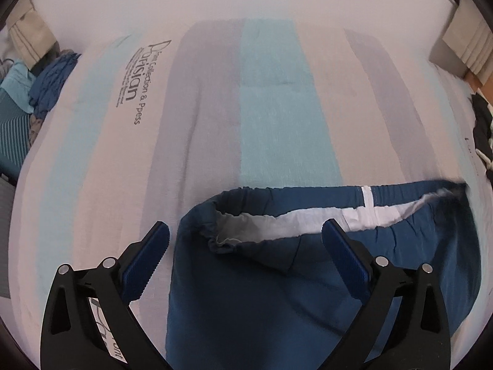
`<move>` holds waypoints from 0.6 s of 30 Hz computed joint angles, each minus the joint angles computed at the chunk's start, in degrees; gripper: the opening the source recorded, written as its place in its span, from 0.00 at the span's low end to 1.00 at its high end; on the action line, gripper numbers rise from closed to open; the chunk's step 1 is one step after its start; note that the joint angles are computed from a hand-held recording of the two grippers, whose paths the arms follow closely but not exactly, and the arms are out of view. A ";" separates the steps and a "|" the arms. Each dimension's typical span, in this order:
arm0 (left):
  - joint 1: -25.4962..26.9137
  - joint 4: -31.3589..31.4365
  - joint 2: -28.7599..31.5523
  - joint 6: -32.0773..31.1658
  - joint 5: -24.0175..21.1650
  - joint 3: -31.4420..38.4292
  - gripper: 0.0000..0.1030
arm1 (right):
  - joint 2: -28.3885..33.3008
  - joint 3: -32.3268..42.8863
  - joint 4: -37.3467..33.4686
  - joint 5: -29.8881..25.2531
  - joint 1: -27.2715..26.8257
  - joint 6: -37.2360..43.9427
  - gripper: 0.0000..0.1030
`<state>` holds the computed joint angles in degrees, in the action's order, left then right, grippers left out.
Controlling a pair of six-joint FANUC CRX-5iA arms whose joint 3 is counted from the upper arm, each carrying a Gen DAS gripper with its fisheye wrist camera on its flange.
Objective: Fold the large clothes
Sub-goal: 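Press both open tools down on the folded blue bundle to flatten it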
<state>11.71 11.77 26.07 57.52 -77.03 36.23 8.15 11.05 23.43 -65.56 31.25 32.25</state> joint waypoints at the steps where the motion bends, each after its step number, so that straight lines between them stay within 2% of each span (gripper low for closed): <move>1: 0.00 0.12 -0.52 -0.87 0.21 -0.81 0.94 | 0.36 0.97 -0.87 -0.87 -0.36 0.48 0.88; 7: 0.04 2.49 -1.72 -2.43 -2.11 -4.36 0.94 | 2.08 2.67 -2.94 -6.56 3.28 7.78 0.88; 12: -1.13 5.30 -7.47 -3.50 -1.41 -13.67 0.94 | 0.97 -0.93 -4.46 -5.19 9.69 4.56 0.88; 14: -2.44 4.91 -10.49 -6.67 0.63 -18.59 0.94 | 1.57 -1.64 -5.27 -5.24 10.91 4.86 0.88; 16: -4.43 1.88 -12.71 -10.02 4.85 -22.73 0.94 | 3.26 -1.67 -5.47 -6.44 11.19 4.79 0.88; 18: -5.57 -0.66 -13.11 -10.41 7.46 -24.51 0.94 | 5.49 -0.34 -8.08 -7.74 10.21 3.46 0.87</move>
